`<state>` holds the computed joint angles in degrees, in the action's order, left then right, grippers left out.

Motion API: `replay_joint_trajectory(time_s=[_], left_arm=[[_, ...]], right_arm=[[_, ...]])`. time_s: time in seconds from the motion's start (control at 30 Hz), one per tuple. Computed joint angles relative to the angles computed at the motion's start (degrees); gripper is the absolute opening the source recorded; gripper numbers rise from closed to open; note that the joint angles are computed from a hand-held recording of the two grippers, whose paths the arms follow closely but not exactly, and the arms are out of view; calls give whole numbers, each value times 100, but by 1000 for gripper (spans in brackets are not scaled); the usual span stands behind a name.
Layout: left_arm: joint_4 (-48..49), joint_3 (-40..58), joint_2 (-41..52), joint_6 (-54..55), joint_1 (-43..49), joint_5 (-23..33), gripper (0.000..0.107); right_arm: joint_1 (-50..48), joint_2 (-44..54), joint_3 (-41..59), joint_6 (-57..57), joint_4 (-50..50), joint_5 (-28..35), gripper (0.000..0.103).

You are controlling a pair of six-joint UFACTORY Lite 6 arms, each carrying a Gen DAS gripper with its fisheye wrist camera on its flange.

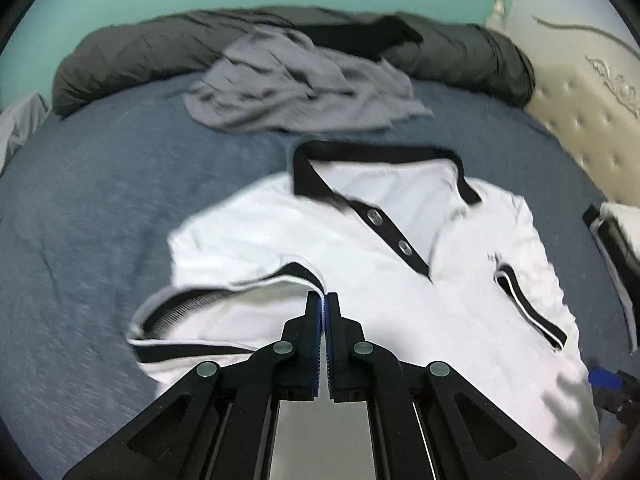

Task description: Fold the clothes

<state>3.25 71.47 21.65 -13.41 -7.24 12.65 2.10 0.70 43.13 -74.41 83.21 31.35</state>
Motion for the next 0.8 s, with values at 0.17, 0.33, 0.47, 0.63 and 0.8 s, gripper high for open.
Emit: replay_joint_trajectory(time_s=[0.17,0.33,0.47,0.63,0.8], left_arm=[[200,-106,68,-421,-305,52,25],[-1002,-753,-598,721,-36,-117,58],[-1955,-1328,-1313,1857,500,-212,58],[-2035,-1486,-1441,2257,1163,-190,58],[-2276,-1412,-1166,2848,1276,-341,58]], right_arm=[[-82,-40,18,15,-51,107,48],[-128,-39,31,13,-37,154,48],[-121,-32,37,-11,-13,163,48],[-93,-34,34,-3,-27,146,48],[-35,-12,30,7,-35,97,48]])
